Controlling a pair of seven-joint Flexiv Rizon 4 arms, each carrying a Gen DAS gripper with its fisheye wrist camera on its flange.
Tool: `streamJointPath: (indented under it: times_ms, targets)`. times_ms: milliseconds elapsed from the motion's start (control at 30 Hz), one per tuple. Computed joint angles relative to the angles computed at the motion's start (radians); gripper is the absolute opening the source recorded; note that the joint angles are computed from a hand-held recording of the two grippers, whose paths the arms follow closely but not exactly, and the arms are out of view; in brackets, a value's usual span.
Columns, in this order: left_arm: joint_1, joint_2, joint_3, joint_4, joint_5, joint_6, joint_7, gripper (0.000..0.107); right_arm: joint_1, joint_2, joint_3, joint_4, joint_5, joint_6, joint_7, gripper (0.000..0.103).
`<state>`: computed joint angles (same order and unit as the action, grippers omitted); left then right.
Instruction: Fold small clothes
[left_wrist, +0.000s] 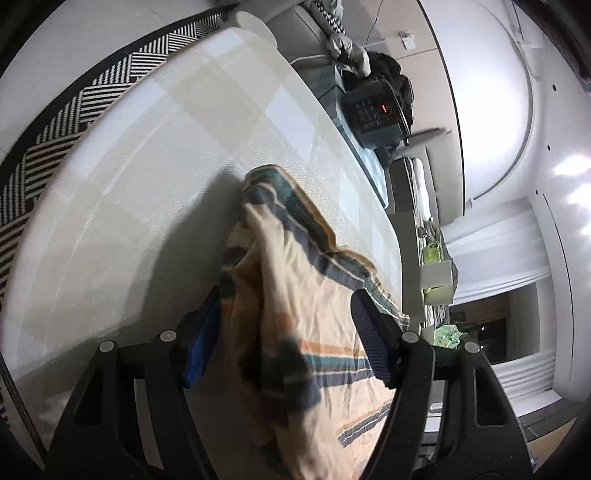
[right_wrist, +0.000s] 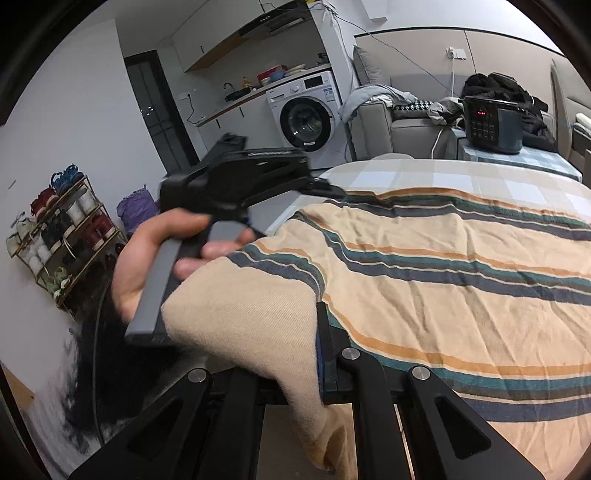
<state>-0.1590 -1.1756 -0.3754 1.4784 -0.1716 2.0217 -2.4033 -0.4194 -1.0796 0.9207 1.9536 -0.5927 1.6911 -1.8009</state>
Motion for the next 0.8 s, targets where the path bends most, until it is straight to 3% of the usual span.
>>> streamJointPath:
  times_ms: [67,133,200,233,367,500,700,800]
  targets:
    - [0.009,-0.005,-0.003,-0.022,-0.001,-0.035,0.008,0.061,-0.008,-0.002,0.005,0.005,-0.002,0.013,-0.007,0.006]
    - [-0.018,0.013,0.038,-0.028,-0.046,-0.083,0.019,0.044,-0.010,0.000,0.001,0.010,-0.013,0.029,-0.008,0.006]
    - [-0.039,0.015,0.069,-0.050,-0.076,-0.131,0.042,0.016,-0.020,-0.008,0.007,0.008,-0.026,0.024,0.000,0.006]
    - [-0.050,0.012,0.084,-0.065,-0.091,-0.150,0.054,0.012,-0.019,-0.009,0.004,0.007,-0.029,0.025,0.002,0.006]
    - [-0.112,0.024,0.167,-0.094,-0.164,-0.193,0.080,0.008,-0.016,-0.023,0.003,-0.004,-0.030,-0.003,0.019,0.006]
    - [-0.184,0.054,0.265,-0.121,-0.231,-0.251,0.095,0.007,-0.055,-0.055,0.054,-0.006,-0.008,-0.025,0.012,0.006]
    - [-0.331,0.094,0.476,-0.218,-0.277,-0.386,0.064,0.007,-0.163,-0.089,0.131,0.024,-0.002,0.036,0.034,0.006]
    - [-0.411,0.073,0.617,-0.355,-0.247,-0.504,0.012,0.007,-0.237,-0.113,0.164,0.045,-0.035,0.074,0.068,0.006]
